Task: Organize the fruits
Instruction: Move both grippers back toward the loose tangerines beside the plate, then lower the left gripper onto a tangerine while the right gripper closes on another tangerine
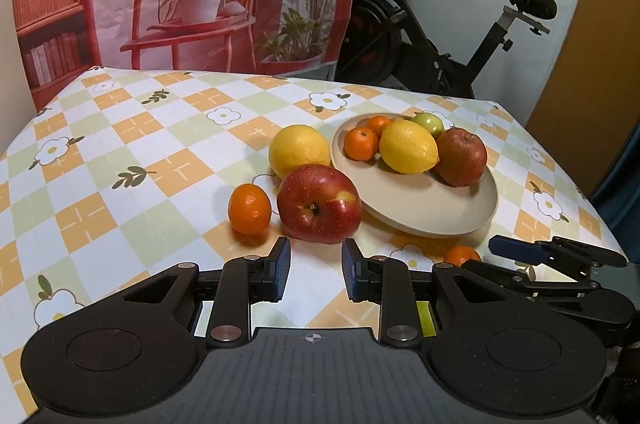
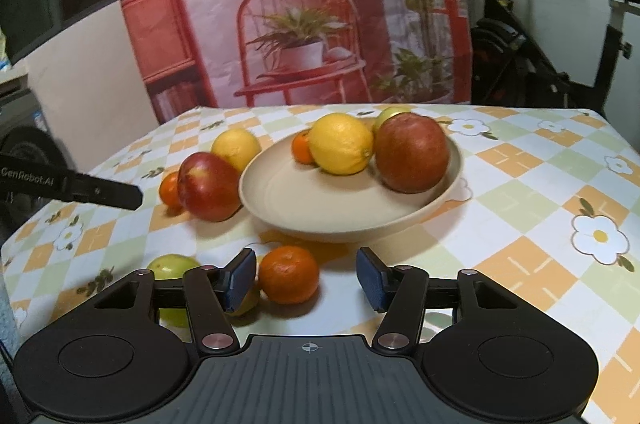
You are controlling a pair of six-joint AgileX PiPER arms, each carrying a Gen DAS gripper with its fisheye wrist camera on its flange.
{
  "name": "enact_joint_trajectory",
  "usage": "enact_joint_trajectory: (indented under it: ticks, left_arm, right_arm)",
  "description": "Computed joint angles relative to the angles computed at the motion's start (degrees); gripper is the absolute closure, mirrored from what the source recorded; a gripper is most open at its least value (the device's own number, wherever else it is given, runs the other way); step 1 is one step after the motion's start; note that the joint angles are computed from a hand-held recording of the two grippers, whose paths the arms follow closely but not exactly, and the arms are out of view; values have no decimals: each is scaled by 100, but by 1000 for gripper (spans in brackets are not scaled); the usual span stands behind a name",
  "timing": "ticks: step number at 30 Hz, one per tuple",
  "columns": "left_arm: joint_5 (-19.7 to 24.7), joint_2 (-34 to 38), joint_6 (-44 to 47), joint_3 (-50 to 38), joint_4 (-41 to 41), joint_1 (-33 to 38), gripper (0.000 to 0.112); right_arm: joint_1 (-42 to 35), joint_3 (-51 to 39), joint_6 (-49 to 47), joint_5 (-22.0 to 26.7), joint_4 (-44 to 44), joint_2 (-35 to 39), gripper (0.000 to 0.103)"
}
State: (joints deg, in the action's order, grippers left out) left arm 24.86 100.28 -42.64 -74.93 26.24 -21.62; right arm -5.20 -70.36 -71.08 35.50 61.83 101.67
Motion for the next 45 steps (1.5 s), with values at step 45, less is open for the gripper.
enact_joint_trajectory:
  ticks: [45]
  left_arm:
    - [181, 76, -598, -30, 295, 35, 82]
  right_arm:
    - [-351, -527, 486, 945, -65, 433, 71]
